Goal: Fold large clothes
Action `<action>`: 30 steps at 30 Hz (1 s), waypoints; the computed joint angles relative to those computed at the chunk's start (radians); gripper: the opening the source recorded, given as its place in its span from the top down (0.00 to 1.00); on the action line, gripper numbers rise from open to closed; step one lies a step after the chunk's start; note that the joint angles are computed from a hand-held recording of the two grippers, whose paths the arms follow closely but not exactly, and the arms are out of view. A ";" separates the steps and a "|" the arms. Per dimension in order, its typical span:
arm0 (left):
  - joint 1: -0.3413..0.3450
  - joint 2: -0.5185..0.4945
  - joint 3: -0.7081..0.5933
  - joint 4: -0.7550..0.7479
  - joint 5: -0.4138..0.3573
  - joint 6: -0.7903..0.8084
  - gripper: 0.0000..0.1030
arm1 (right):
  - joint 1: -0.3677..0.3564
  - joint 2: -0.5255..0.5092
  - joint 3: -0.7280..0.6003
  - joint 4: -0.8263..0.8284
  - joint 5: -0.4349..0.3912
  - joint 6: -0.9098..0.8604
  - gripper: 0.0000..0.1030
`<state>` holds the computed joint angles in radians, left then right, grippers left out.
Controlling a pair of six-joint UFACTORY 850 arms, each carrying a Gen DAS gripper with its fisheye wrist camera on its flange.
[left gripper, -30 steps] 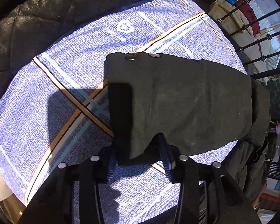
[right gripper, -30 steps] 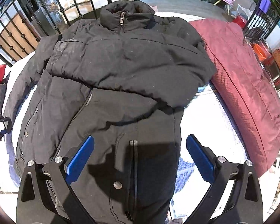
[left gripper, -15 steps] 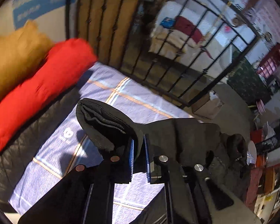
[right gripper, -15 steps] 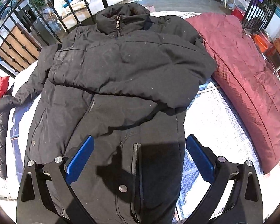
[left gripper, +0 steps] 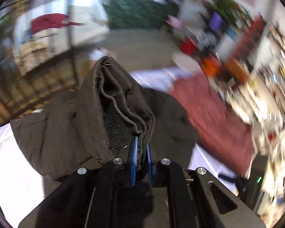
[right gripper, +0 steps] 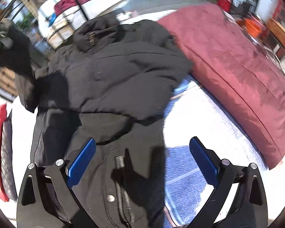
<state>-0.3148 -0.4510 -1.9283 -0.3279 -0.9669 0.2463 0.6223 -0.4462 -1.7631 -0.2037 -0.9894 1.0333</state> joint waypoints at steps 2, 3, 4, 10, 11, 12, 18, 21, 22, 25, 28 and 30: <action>-0.037 -0.013 0.014 0.028 -0.015 -0.006 0.92 | -0.014 0.028 0.041 0.005 0.007 0.033 0.05; -0.052 -0.032 0.006 0.032 -0.038 -0.013 0.92 | -0.018 0.039 0.057 0.008 0.011 0.044 0.05; -0.055 -0.031 0.022 0.038 -0.039 -0.017 0.92 | -0.022 0.049 0.074 0.011 0.016 0.054 0.05; -0.041 -0.010 0.083 0.004 -0.048 0.050 0.69 | -0.040 0.068 0.124 0.076 0.040 0.057 0.05; -0.029 0.012 0.114 -0.025 -0.036 0.068 0.51 | -0.041 0.059 0.115 0.085 0.040 0.044 0.05; -0.017 0.038 0.151 -0.047 -0.019 0.077 0.44 | -0.042 0.051 0.106 0.091 0.042 0.031 0.05; 0.082 0.164 0.338 -0.001 0.025 -0.002 0.37 | -0.044 -0.013 0.004 0.116 0.070 -0.073 0.05; 0.151 0.221 0.434 0.069 0.026 -0.086 0.36 | -0.046 -0.066 -0.076 0.136 0.063 -0.137 0.05; 0.176 0.236 0.458 0.065 0.021 -0.105 0.36 | -0.047 -0.091 -0.114 0.143 0.058 -0.162 0.05; 0.232 0.290 0.521 0.024 0.028 -0.114 0.36 | -0.042 -0.154 -0.213 0.139 0.038 -0.197 0.05; 0.229 0.325 0.547 0.054 0.043 -0.130 0.36 | -0.015 -0.209 -0.326 0.027 0.000 -0.149 0.06; 0.233 0.337 0.565 0.028 0.045 -0.157 0.35 | 0.015 -0.225 -0.380 -0.083 0.020 -0.127 0.06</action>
<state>-0.0815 -0.1139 -1.3634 -0.2997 -0.9223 0.0889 0.6370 -0.6716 -2.1434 -0.2870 -0.9698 0.9066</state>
